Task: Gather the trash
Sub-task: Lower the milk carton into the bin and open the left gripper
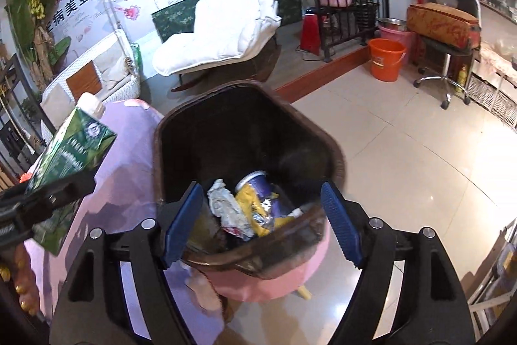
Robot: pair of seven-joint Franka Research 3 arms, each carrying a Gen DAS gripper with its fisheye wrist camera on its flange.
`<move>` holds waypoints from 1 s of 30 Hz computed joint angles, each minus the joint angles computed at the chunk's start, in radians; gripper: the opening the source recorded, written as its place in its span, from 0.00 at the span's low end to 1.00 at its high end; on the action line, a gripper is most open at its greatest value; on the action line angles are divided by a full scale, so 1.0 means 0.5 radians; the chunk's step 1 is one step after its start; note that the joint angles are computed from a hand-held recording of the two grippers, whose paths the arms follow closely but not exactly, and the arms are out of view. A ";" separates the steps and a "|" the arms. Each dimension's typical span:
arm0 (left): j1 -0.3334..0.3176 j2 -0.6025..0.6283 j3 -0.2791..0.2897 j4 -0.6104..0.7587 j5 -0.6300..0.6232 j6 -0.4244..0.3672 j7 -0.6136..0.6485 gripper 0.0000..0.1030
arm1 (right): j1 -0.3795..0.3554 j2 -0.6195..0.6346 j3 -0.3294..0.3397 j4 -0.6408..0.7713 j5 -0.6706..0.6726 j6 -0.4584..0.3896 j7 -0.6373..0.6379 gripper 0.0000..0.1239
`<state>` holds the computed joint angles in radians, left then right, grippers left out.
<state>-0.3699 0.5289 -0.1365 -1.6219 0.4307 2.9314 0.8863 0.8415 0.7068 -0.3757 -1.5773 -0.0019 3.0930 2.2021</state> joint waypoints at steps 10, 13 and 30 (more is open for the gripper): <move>-0.002 0.364 -0.133 0.559 -0.170 -0.296 0.308 0.48 | 0.135 -0.109 -0.182 -0.261 0.022 0.073 0.079 0.61; -0.011 0.480 -0.161 0.740 -0.251 -0.406 0.399 0.48 | 0.181 -0.119 -0.237 -0.300 0.045 0.084 0.083 0.61; -0.094 0.505 -0.023 0.807 -0.277 -0.430 0.378 0.85 | 0.189 -0.159 -0.221 -0.351 0.084 0.087 0.038 0.67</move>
<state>-0.4169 0.7812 -0.1479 -1.2186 0.2923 2.7164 1.0755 0.9358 0.6274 -0.4864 -1.7528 0.0400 3.1362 2.2209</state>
